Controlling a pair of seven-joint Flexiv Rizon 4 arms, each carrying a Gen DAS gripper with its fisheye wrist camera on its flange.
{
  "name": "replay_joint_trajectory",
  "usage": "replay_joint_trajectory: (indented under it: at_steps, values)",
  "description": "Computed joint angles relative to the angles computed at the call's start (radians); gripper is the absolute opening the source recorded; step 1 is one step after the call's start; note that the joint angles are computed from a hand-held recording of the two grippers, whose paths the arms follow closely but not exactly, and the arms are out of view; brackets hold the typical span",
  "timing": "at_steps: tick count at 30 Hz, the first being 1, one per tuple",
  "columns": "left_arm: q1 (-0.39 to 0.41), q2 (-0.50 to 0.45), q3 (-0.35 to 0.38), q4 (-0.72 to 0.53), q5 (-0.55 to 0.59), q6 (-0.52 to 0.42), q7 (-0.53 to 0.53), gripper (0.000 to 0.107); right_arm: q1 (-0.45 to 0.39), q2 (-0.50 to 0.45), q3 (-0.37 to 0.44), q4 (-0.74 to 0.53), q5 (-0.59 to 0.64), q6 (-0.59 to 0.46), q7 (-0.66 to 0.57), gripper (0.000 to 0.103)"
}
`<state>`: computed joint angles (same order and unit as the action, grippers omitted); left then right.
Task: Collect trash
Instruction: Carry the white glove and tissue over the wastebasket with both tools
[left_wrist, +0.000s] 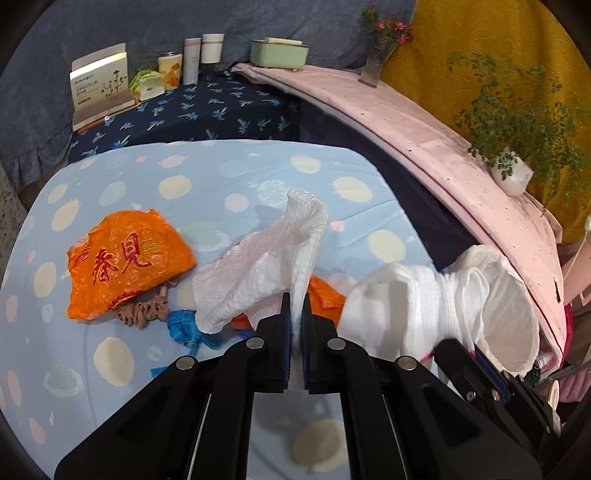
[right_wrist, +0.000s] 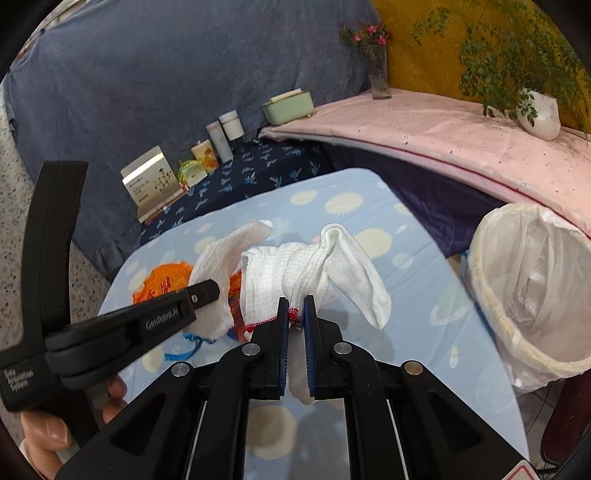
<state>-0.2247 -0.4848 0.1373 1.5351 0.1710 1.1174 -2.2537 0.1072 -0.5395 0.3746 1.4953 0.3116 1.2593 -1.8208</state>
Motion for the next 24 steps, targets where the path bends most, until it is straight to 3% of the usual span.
replay_joint_trajectory:
  at_steps: [12, 24]
  values:
    - [-0.052, -0.071, -0.058, -0.162, -0.015, -0.035, 0.085, 0.004, -0.080, 0.023, -0.015, -0.017, 0.044, 0.045, -0.008, 0.008]
    - [-0.110, -0.260, -0.120, -0.455, -0.117, -0.120, 0.278, 0.004, -0.160, -0.018, -0.083, -0.052, 0.013, 0.087, 0.086, 0.008]
